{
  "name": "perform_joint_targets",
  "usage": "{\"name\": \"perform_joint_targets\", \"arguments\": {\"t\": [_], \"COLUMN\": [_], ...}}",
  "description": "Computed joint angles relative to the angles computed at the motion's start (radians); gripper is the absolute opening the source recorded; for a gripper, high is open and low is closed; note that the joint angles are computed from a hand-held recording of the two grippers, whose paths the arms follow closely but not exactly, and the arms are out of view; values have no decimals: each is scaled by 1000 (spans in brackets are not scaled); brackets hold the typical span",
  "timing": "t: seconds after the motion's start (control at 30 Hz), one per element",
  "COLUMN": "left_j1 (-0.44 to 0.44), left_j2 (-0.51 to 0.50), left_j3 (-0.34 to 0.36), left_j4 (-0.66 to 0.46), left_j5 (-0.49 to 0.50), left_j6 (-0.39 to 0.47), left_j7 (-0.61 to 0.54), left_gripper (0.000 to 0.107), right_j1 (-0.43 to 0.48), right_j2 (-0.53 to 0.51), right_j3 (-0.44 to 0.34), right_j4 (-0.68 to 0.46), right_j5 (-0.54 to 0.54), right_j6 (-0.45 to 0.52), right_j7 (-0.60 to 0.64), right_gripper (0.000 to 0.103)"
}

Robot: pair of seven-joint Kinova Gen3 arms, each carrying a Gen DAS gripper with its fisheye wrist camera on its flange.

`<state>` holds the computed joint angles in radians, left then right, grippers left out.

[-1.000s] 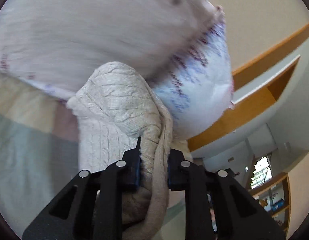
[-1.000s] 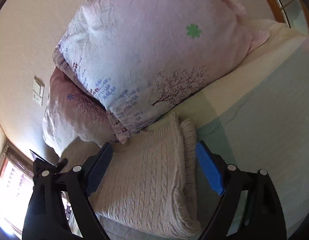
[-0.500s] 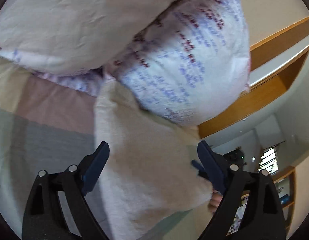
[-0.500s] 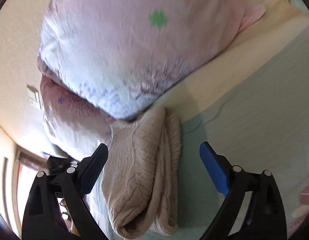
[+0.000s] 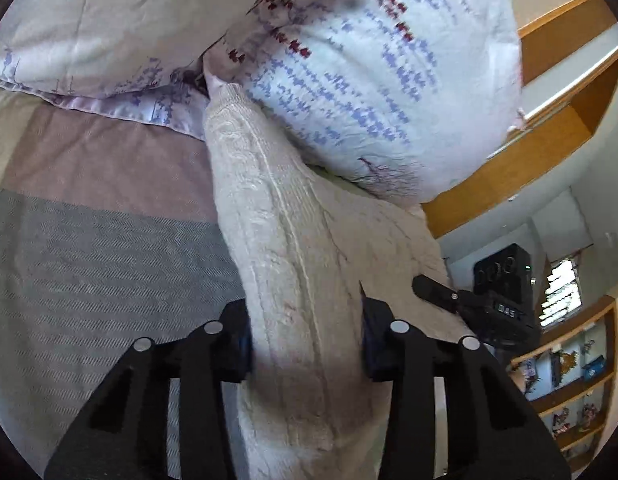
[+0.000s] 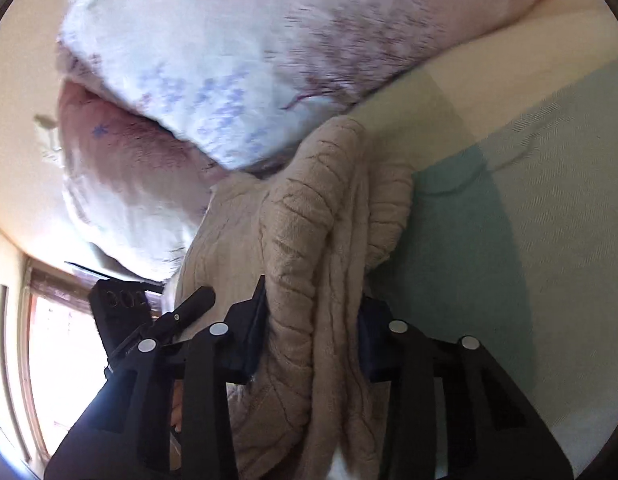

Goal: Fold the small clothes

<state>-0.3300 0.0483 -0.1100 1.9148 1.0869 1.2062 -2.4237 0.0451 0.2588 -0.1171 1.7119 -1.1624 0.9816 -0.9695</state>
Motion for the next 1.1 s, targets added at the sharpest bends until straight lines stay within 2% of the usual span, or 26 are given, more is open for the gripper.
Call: {"name": "perform_joint_targets", "arguments": {"t": [0.07,0.13,0.23,0.3,0.33,0.37,0.43,0.53,0.6,0.63,0.67,0.73,0.77,0.83,0.9,0.97,1.03,1.1], "left_j1": [-20,-78,-217,-272,-272,-260,-224,-130,-77,-60,-62,-60,-69,-45,22,38,24,-1], "left_j2": [-72,-150,-238,-288,-317,-347,-414,-469,-486,-493,-505,-512,-529,-581,-614,-626,-646,-681], "left_j3": [-76,-95,-14,35,32,11,-74,-183,-195,-208,-224,-201,-183,-184,-210,-192,-143,-79], "left_j4": [23,35,47,61,75,89,119,138,148,156,173,206,221,266,296,308,317,330], "left_j5": [-25,-80,-202,-284,-308,-317,-295,-302,-310,-317,-323,-338,-361,-412,-474,-523,-577,-635], "left_j6": [75,94,8,-73,-114,-140,-149,-139,-149,-145,-127,-139,-157,-226,-279,-309,-329,-356], "left_j7": [-66,-109,-124,-130,-129,-138,-184,-171,-121,-111,-115,-89,-64,-22,19,72,136,206], "left_gripper": [37,39,58,60,64,73,84,87,89,90,91,93,99,101,101,101,101,101], "right_j1": [-57,-150,-289,-363,-373,-365,-292,-178,-185,-215,-262,-334,-343,-330,-380,-432,-417,-336], "right_j2": [-18,-31,-8,14,5,-22,-87,-89,-39,-21,-3,-14,-25,-32,-25,-48,-117,-209], "right_j3": [65,128,138,164,167,169,124,30,8,21,31,68,84,99,154,191,159,80], "right_j4": [18,24,-15,-15,-4,18,71,69,15,-10,-30,-32,-23,-8,-13,3,62,123], "right_j5": [-77,-102,-21,41,48,39,-28,-94,-56,-15,25,96,109,112,170,208,181,104], "right_j6": [76,100,18,-63,-96,-114,-176,-182,-173,-177,-198,-270,-293,-304,-323,-352,-414,-420], "right_j7": [79,129,87,34,7,-4,16,43,2,-28,-62,-133,-170,-238,-298,-300,-249,-168], "right_gripper": [36,36,41,51,56,56,57,57,57,43,14,9,8,8,8,10,14,39]}}
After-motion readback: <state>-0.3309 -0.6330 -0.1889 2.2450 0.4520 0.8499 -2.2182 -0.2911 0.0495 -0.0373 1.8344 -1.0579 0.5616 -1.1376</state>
